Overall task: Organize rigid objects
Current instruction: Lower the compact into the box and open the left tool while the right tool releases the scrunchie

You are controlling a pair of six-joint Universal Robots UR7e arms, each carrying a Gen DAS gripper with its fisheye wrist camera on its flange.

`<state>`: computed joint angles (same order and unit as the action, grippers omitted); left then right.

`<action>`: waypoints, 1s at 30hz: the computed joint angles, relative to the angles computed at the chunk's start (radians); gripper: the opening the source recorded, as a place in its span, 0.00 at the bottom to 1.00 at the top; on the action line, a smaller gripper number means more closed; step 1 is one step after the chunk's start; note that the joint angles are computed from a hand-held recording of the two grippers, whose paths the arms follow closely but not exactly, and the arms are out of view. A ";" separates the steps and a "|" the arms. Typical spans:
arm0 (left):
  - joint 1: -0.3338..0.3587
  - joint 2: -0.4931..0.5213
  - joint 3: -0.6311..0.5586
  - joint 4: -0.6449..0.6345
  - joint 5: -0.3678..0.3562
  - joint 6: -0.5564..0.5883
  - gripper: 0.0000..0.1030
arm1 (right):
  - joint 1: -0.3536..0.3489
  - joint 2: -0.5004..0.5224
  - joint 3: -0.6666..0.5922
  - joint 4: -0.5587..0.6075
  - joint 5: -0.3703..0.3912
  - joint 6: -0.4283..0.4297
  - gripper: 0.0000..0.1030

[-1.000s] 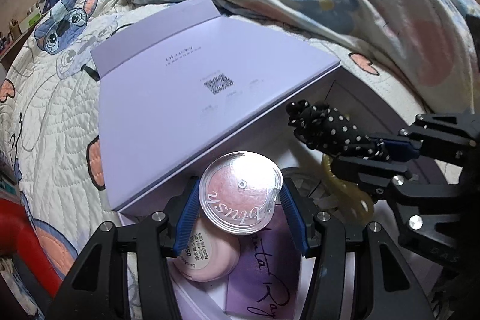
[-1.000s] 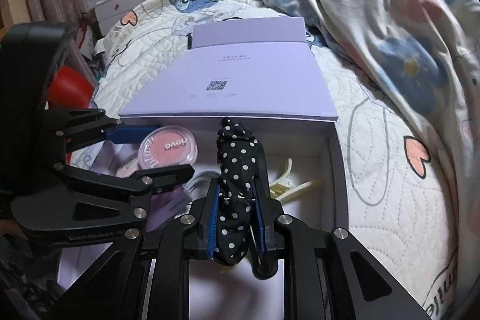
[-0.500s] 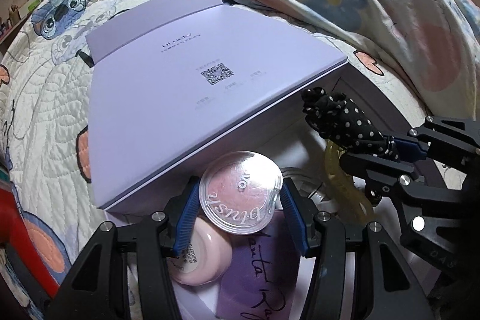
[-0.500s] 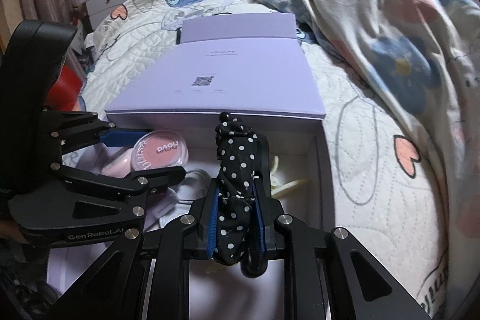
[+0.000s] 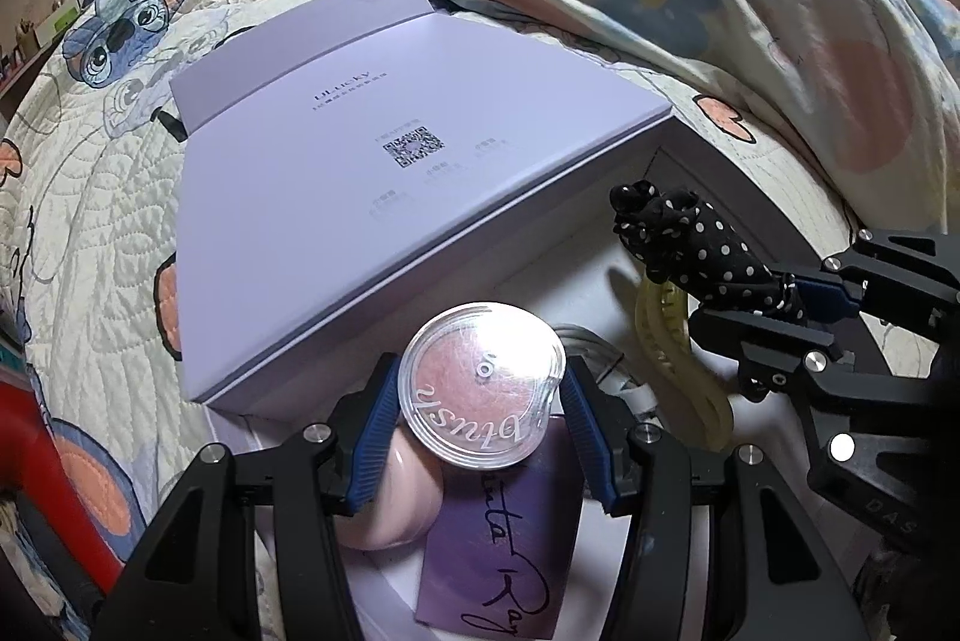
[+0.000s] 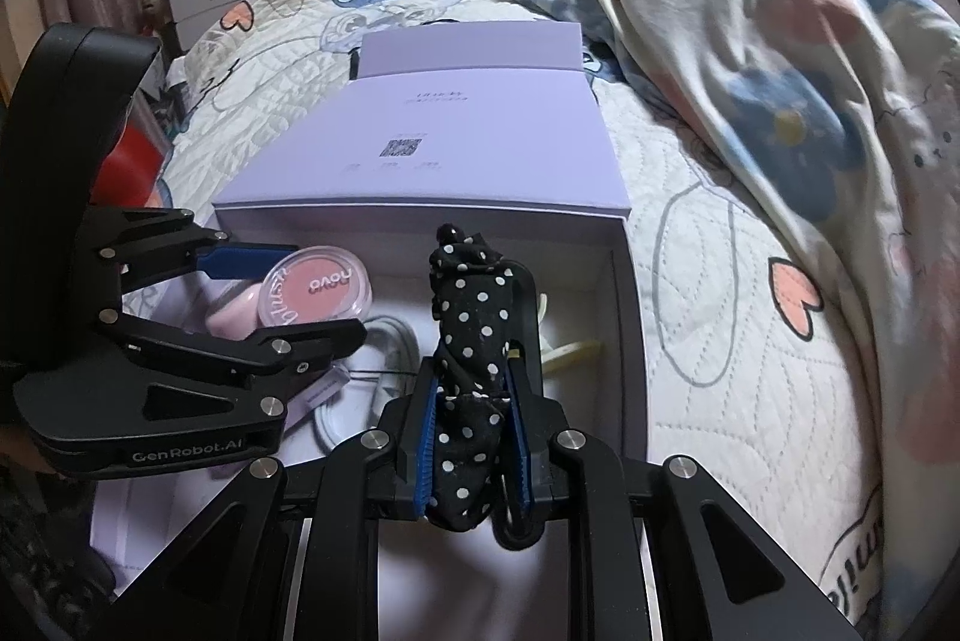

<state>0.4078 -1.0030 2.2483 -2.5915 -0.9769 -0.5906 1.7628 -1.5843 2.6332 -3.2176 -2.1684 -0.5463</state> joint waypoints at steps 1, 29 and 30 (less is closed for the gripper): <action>-0.001 0.001 -0.002 0.002 0.001 -0.002 0.52 | 0.001 -0.001 0.000 0.003 -0.002 0.000 0.20; -0.068 -0.075 -0.006 0.167 0.046 -0.145 0.80 | 0.116 -0.150 0.002 0.147 -0.113 0.102 0.38; -0.075 -0.083 -0.004 0.172 0.050 -0.151 0.80 | 0.124 -0.157 0.002 0.153 -0.118 0.106 0.38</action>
<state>0.3330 -1.0865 2.2447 -2.4194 -0.9274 -0.7420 1.8872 -1.7417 2.6355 -3.0643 -2.2865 -0.4400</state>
